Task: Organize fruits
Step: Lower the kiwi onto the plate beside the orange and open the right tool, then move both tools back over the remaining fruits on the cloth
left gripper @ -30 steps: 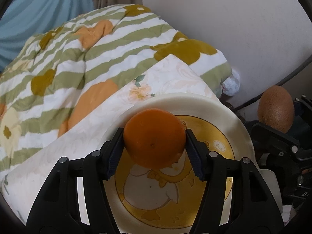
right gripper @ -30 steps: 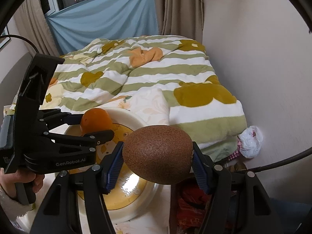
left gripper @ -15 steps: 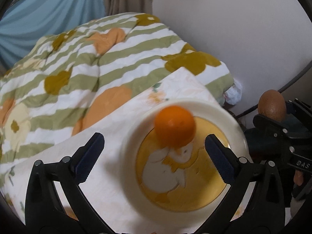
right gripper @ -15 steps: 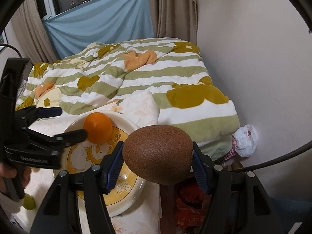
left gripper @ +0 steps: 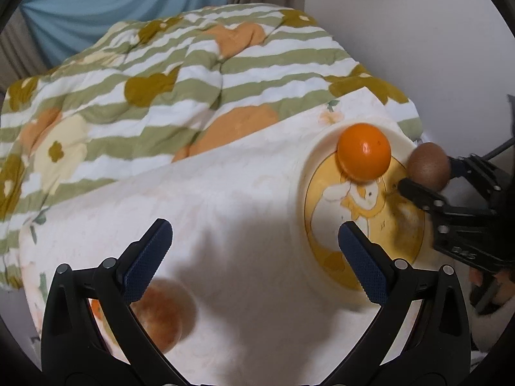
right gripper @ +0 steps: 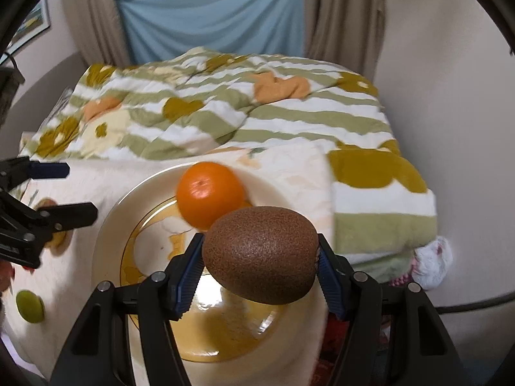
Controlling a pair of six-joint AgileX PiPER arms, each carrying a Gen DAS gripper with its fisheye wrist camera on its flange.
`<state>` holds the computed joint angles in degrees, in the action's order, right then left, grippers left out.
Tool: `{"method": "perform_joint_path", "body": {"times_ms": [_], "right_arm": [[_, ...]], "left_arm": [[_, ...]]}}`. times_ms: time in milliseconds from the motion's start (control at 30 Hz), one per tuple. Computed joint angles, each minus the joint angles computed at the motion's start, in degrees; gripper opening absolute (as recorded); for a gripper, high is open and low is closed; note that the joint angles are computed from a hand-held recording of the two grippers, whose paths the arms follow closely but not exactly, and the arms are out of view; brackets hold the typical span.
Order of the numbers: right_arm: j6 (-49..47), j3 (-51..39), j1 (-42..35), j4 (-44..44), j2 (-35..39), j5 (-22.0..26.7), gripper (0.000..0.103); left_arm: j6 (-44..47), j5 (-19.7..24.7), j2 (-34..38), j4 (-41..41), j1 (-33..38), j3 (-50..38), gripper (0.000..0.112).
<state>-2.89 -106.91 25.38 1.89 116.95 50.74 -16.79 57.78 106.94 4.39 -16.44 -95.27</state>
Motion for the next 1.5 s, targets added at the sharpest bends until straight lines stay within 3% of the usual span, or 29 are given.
{"method": "perform_joint_path", "body": {"times_ms": [300,533,567,667,733,1033,1167,1333,1500], "right_arm": [[2.4,1.3,2.4,-7.1,1.5,-1.8,0.061],[2.0,2.4,2.8,-7.9,1.2,-3.3,0.062],[2.2,3.2,2.9,-8.3,0.6,-4.3,0.067],[1.5,4.2,2.8,-7.5,-0.5,-5.9,0.096],[1.3,5.0,2.4,-6.8,-1.3,-6.6,0.101],[0.1,5.2,2.0,-4.9,-5.1,-2.6,0.102],[1.7,2.4,3.5,-5.7,-6.7,2.4,0.102],[7.0,0.8,8.0,-8.0,-10.1,6.0,0.102],[13.2,-1.7,13.8,-9.6,-11.6,8.9,0.102]], "left_arm": [[-1.0,-0.3,-3.6,-1.6,1.3,4.2,0.103],[-3.7,0.5,-4.5,-0.7,0.4,4.9,0.103],[-4.1,0.4,-4.9,-0.7,0.3,5.4,0.103],[-5.8,-0.3,-6.8,-0.6,0.0,7.4,0.103],[-8.3,-0.1,-8.4,1.7,-0.8,8.5,0.103],[-15.2,2.2,-16.0,7.6,-3.1,12.3,0.103],[-17.1,3.5,-21.7,9.0,-3.1,15.1,0.103],[-19.1,6.2,-32.0,12.3,-2.4,20.3,0.103],[-15.8,9.3,-43.2,12.1,3.2,25.7,0.103]]}}
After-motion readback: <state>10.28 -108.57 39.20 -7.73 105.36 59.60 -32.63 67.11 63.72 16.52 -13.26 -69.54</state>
